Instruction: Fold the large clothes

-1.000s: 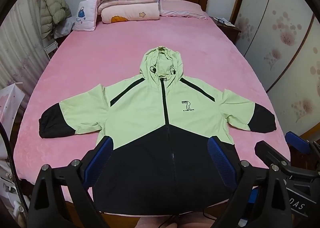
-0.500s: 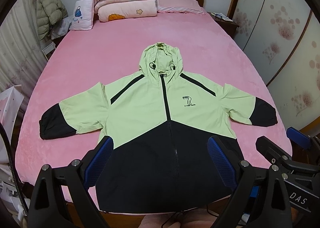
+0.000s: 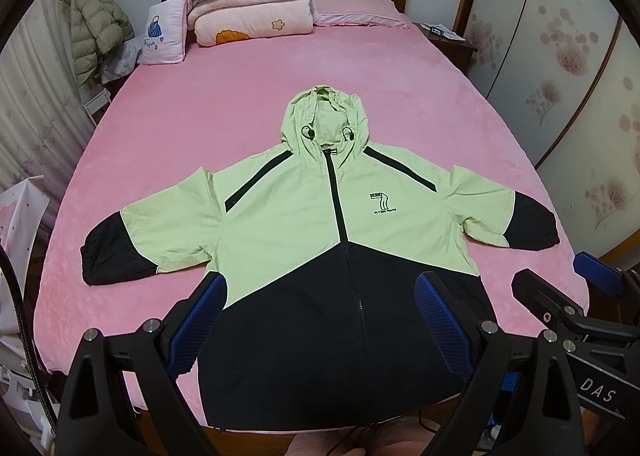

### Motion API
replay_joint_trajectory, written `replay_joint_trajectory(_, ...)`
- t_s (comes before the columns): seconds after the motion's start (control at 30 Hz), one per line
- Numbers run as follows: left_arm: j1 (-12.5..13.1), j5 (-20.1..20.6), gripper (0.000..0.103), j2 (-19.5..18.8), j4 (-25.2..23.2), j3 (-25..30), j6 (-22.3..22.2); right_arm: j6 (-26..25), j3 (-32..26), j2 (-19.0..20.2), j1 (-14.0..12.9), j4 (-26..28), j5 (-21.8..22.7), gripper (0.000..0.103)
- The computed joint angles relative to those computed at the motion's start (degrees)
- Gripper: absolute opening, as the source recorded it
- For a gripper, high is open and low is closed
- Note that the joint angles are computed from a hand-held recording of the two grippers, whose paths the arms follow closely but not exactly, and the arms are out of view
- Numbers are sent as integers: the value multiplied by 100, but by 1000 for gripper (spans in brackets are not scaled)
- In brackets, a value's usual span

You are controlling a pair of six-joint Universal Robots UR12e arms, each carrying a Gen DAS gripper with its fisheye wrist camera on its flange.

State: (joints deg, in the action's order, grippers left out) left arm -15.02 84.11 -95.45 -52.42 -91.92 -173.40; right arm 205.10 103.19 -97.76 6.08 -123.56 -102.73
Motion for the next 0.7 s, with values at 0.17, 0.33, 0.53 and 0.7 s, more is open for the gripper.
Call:
replay_joint_trajectory(0.17,14,-34,94,11,43,-12,26,13,-31,31,33,-29,-57,92)
replay_joint_trajectory(0.33,9,-47,94,17,77,-12,55,34,-20,20,43,-60,-104,92)
replay_joint_trajectory(0.53,3,-54,94,14,75,3,123,78,0,-11,40,-70,-125,92)
replay_joint_trajectory(0.7,-9,-38,94,24,153,-7,158,94,1,-17,48,-112,-168,92)
